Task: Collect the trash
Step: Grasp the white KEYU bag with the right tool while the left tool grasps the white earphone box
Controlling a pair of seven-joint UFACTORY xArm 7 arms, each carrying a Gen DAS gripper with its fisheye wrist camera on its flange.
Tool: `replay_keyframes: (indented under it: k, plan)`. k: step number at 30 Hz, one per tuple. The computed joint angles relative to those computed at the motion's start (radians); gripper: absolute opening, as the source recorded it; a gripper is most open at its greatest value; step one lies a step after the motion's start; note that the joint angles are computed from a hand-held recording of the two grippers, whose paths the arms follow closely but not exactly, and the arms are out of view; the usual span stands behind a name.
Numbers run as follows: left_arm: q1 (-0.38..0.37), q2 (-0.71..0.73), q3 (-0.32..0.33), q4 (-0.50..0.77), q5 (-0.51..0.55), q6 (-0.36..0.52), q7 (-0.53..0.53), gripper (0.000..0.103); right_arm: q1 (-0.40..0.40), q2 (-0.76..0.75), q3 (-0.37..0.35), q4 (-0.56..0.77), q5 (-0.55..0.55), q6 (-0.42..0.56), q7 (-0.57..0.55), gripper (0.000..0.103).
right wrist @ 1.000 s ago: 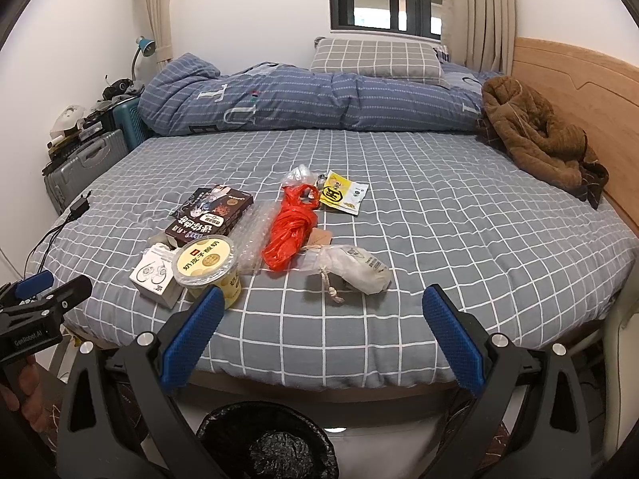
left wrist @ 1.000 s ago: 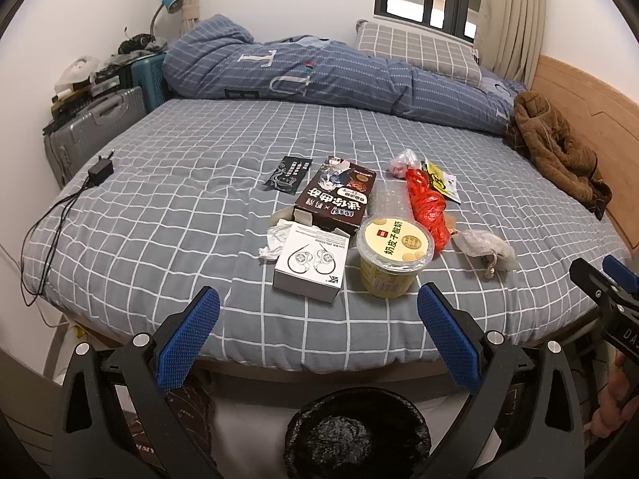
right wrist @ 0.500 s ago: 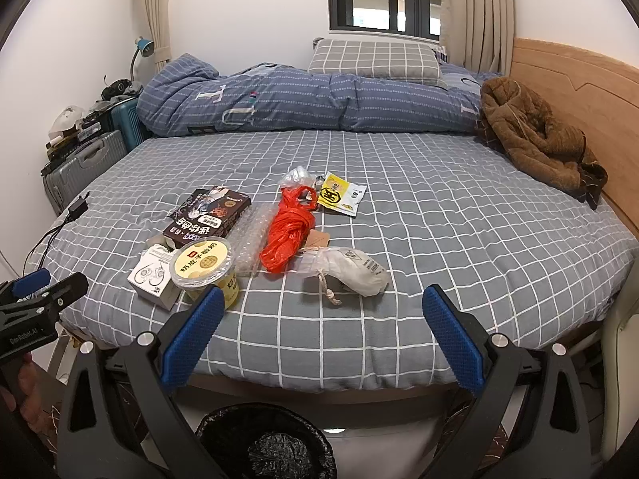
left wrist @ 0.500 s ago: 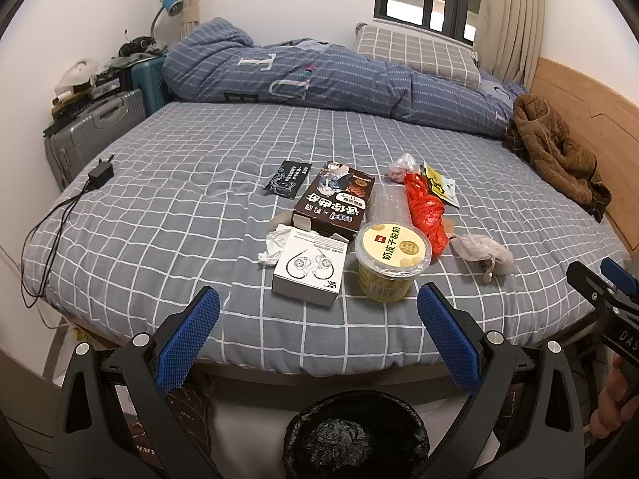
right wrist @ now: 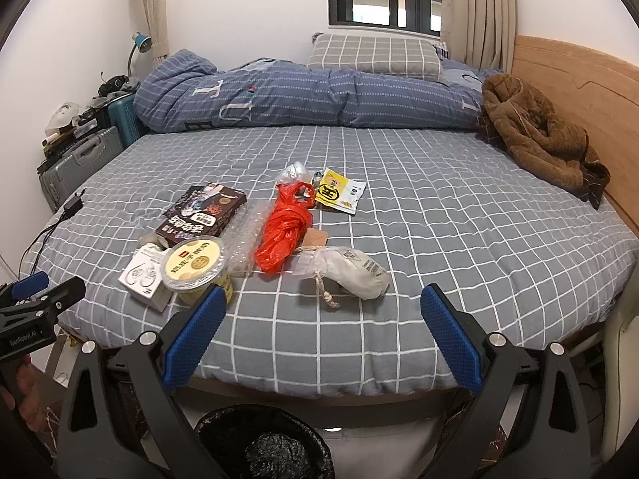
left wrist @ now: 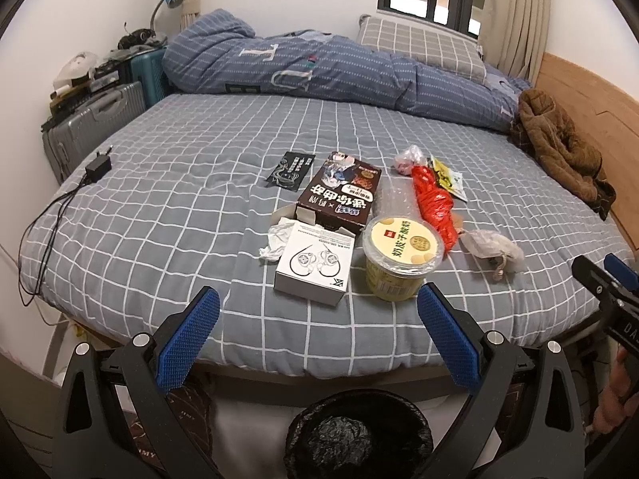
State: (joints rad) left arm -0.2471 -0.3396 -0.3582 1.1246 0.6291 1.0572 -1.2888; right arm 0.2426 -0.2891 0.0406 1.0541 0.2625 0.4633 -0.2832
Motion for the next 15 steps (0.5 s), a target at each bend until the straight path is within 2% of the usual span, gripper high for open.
replay_keyframes:
  k: [9, 15]
  plan:
    - [0.021, 0.102, 0.078, -0.018, -0.011, -0.097, 0.044, 0.097, -0.03, 0.205, 0.03, 0.125, -0.062, -0.02, 0.029, 0.091]
    - [0.028, 0.189, 0.138, -0.019, -0.02, -0.168, 0.089, 0.096, -0.051, 0.378, 0.047, 0.255, -0.13, -0.008, 0.073, 0.091]
